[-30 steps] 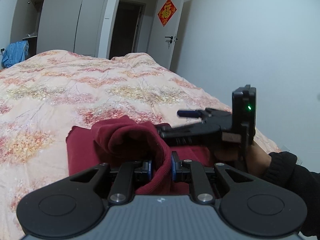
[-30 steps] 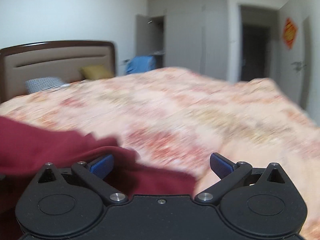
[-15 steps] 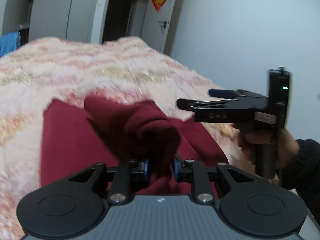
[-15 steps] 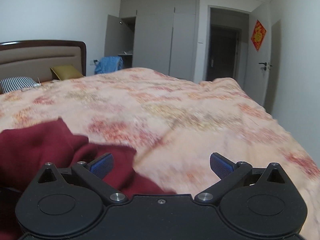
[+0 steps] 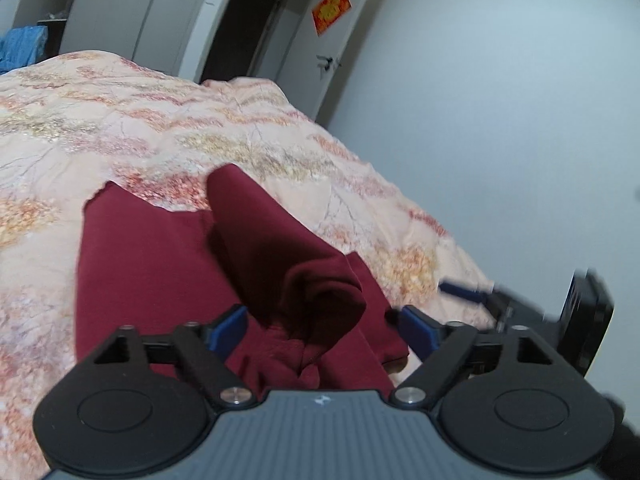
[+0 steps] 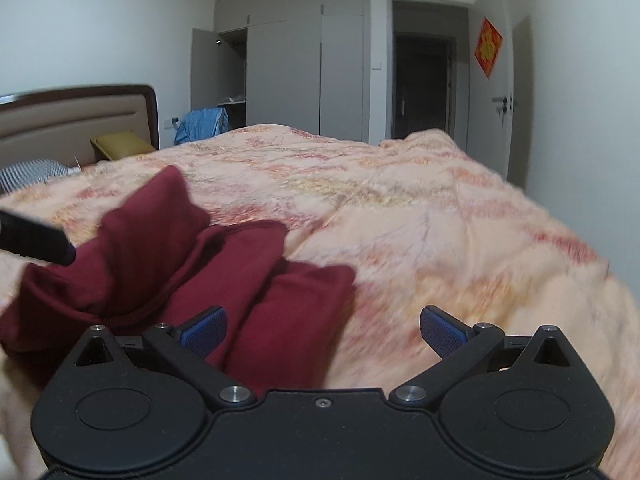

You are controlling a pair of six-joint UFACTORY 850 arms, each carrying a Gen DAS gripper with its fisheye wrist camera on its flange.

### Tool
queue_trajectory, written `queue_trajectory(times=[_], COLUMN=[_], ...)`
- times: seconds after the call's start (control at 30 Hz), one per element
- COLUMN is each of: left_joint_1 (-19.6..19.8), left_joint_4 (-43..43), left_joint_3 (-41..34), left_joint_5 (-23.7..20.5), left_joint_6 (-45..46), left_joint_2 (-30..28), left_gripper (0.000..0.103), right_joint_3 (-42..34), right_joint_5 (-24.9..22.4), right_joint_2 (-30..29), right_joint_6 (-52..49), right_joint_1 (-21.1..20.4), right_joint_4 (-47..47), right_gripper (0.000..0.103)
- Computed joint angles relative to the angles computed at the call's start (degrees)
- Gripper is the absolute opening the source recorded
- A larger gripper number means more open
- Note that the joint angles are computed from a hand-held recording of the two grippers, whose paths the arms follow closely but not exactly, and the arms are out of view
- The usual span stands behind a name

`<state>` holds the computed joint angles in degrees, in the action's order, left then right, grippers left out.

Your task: Fold small clothes

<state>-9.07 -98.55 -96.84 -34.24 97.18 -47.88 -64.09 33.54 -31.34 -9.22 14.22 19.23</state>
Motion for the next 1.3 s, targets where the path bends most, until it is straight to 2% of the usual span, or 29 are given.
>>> queue_trajectory(times=[0.17,0.33,0.43,0.57,0.63,0.77,0.87,1.0,1.1,1.17,1.3], left_joint_1=[1.6,3.1,3.5,3.9,4.0,4.2,4.2,4.1,4.2,4.3,4.3], left_joint_4=[-10.0,-19.3,-21.2,-21.5,-20.2,-13.0,-9.9,-11.3,-10.7,-9.9,-9.4], left_joint_3=[5.6,8.0,7.6,7.3,7.3,7.4,7.2,7.3,7.3,7.2,7.2], left_joint_5=[2.2,9.8,14.8,19.7,20.8,21.2,20.7,20.7,20.4,20.1,20.2], left_joint_6=[6.8,11.2,10.6,9.2,8.1,1.0,-2.4,-0.8,-1.4,-2.1,-2.6], left_joint_2=[3.7,5.1,4.8,4.1,3.7,3.3,2.6,2.2,2.2,2.1,2.1], left_gripper=[0.103,0.103,0.103,0.103,0.103,0.103,0.103,0.103,0.103,0.103,0.103], right_joint_3=[4.5,8.0,7.3,4.7,3.2,0.6,-0.9,-1.9,-2.2,-2.2,-2.5], right_joint_5=[2.4,7.0,8.2,9.1,10.8,11.1,8.6,8.1,8.4,8.2,9.2], right_joint_2=[2.4,4.3,3.6,1.4,-0.1,-2.1,-2.9,-3.8,-4.1,-4.2,-5.2], right_joint_6=[15.5,40.6,48.4,57.2,62.2,67.0,64.8,59.8,55.9,54.1,58.1], right_joint_1=[1.9,2.1,2.5,2.9,2.8,3.6,4.8,6.3,7.2,7.5,6.8], right_joint_4=[-8.5,-28.5,-36.2,-42.2,-43.7,-41.9,-36.7,-28.0,-22.2,-18.7,-18.8], right_gripper=[0.102,0.102,0.102,0.102,0.101,0.1,0.098,0.092,0.076,0.054,0.052])
